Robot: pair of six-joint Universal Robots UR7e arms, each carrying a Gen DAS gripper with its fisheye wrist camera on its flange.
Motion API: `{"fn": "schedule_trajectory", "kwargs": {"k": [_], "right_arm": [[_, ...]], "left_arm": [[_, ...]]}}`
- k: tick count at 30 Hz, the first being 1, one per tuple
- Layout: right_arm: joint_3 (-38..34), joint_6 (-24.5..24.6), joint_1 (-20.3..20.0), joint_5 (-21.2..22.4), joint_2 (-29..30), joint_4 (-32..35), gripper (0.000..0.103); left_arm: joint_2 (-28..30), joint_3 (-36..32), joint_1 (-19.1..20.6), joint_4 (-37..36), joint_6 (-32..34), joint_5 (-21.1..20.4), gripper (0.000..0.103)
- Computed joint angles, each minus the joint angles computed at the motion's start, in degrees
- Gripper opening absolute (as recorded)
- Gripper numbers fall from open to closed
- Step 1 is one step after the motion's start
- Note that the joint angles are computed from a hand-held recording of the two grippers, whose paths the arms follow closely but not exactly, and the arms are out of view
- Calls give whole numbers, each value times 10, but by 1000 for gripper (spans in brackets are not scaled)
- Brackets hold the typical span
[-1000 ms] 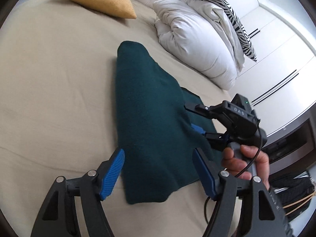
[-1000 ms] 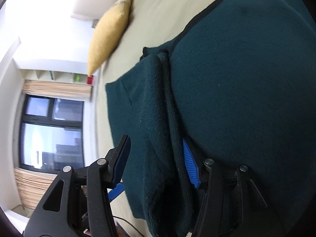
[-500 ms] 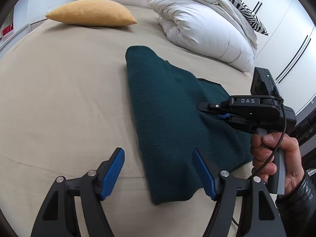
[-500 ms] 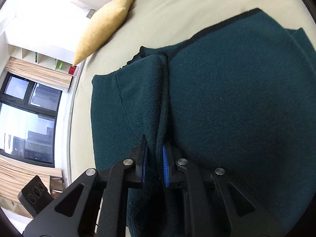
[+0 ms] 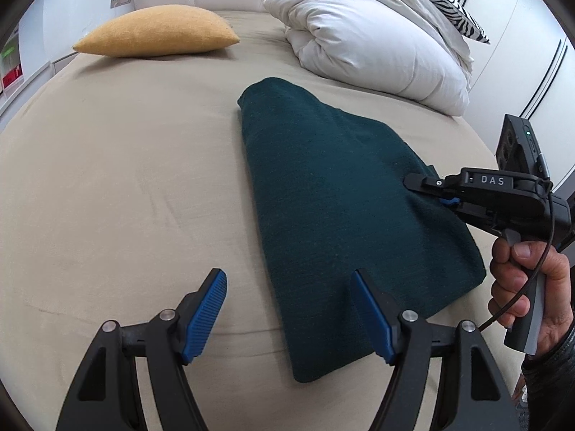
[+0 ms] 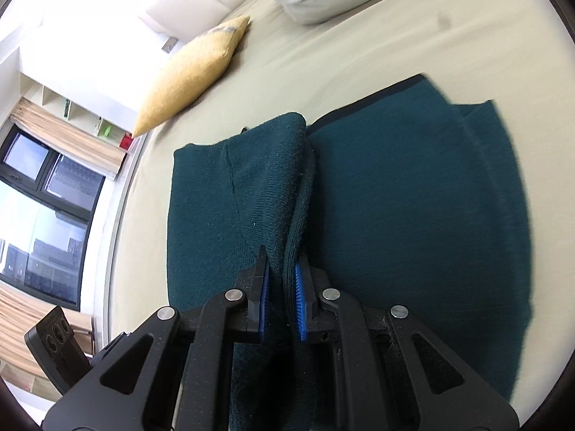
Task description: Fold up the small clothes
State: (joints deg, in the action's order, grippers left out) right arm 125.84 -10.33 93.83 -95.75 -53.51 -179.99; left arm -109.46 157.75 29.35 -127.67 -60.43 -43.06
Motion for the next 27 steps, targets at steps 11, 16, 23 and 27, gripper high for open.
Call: {"fn": "schedule_trajectory", "kwargs": {"k": [11,16,23,27], "right_arm": [[51,-35,-33,-28,-63,-65,10],[67,-51,-48,-32,-95,-68,10],[71,-58,-67,-31,-105,-80,10],[72,-56,-75,-27,-99,-93,10]], "left_arm": [[153,-44,22,-127,83,18,74],[213,-65,35,-186,127,31,74],[267,-76,48,-247,172,30,74],[280,-78,49,-259,181,32,74]]}}
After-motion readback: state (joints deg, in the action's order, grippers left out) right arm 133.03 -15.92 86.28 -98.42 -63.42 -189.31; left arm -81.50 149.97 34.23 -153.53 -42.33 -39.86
